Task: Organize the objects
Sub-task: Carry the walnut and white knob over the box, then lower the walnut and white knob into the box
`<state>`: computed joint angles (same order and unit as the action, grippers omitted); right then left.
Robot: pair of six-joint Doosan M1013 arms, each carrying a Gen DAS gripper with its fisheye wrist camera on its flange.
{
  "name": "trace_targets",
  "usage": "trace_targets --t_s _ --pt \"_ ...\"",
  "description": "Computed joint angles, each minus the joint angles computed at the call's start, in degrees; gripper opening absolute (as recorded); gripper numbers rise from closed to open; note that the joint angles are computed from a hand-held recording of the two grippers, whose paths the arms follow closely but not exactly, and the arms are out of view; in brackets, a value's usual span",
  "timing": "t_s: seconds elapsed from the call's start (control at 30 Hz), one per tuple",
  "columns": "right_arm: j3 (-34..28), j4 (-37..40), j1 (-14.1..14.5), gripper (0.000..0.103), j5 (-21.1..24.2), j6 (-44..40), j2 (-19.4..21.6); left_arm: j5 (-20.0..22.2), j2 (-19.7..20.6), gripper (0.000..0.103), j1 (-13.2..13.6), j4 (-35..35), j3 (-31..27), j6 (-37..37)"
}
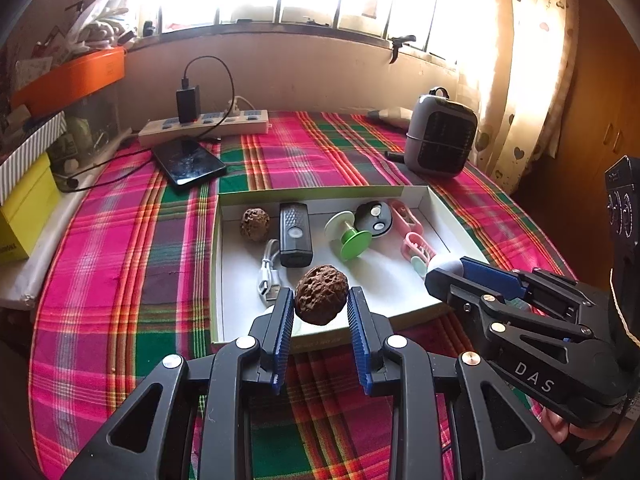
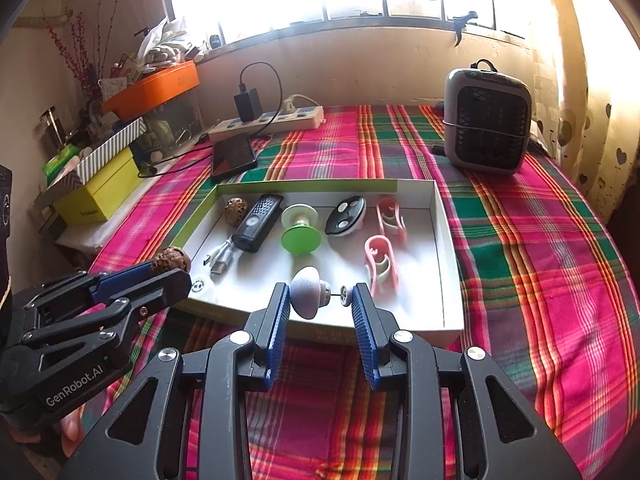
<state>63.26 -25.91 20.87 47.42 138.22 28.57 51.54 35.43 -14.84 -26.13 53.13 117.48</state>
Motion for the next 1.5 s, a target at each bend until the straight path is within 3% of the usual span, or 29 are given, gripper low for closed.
trace_targets --t_s 0.8,1.5 --pt "-4.85 12.09 -3.90 0.034 0.26 -13.95 3.87 4.67 6.14 0.026 -1.50 4.64 -8.87 -2.79" --pt "-7.30 10.33 -4.07 0.034 4.20 -15.29 5.66 7.03 8.03 0.025 -1.89 5.71 -11.24 -2.73"
